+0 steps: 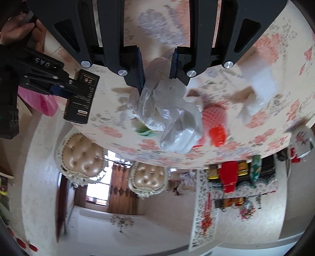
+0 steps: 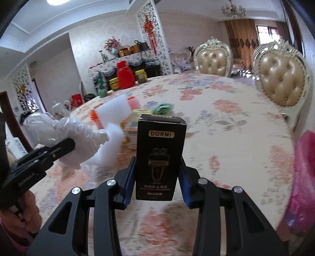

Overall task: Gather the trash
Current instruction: 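Carry the box and wrapped foam in both grippers to the pink bin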

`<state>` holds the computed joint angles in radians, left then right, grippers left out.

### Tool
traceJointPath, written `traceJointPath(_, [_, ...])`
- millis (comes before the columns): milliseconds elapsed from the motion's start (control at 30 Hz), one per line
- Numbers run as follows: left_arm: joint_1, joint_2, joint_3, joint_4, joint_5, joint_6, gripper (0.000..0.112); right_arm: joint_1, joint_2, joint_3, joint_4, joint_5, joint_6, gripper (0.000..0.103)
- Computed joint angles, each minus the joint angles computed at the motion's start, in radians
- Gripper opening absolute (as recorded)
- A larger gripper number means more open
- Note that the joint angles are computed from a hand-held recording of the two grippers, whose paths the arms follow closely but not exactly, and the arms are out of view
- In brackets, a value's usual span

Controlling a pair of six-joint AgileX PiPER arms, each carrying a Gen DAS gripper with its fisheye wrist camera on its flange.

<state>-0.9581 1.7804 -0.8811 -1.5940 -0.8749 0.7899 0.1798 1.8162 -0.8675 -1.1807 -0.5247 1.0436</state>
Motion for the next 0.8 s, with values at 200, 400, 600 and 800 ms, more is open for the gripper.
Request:
traceJointPath(200, [0.014, 0.084, -0.126, 0.022, 0.054, 0.091, 0.021, -0.064, -0.014, 0.014, 0.101, 0.055, -0.125, 0.039])
traceJointPath(400, [0.04, 0.185, -0.282, 0.033, 0.122, 0.188, 0.022, -0.152, -0.045, 0.042, 0.206, 0.086, -0.274, 0.039])
traceJointPath(600, [0.051, 0.32, -0.52, 0.0, 0.21, 0.358, 0.022, -0.263, -0.064, 0.061, 0.281, 0.097, -0.381, 0.04])
traceJointPath(800, [0.046, 0.489, -0.851, -0.129, 0.302, 0.633, 0.022, -0.394, -0.064, 0.054, 0.396, 0.116, -0.539, 0.04])
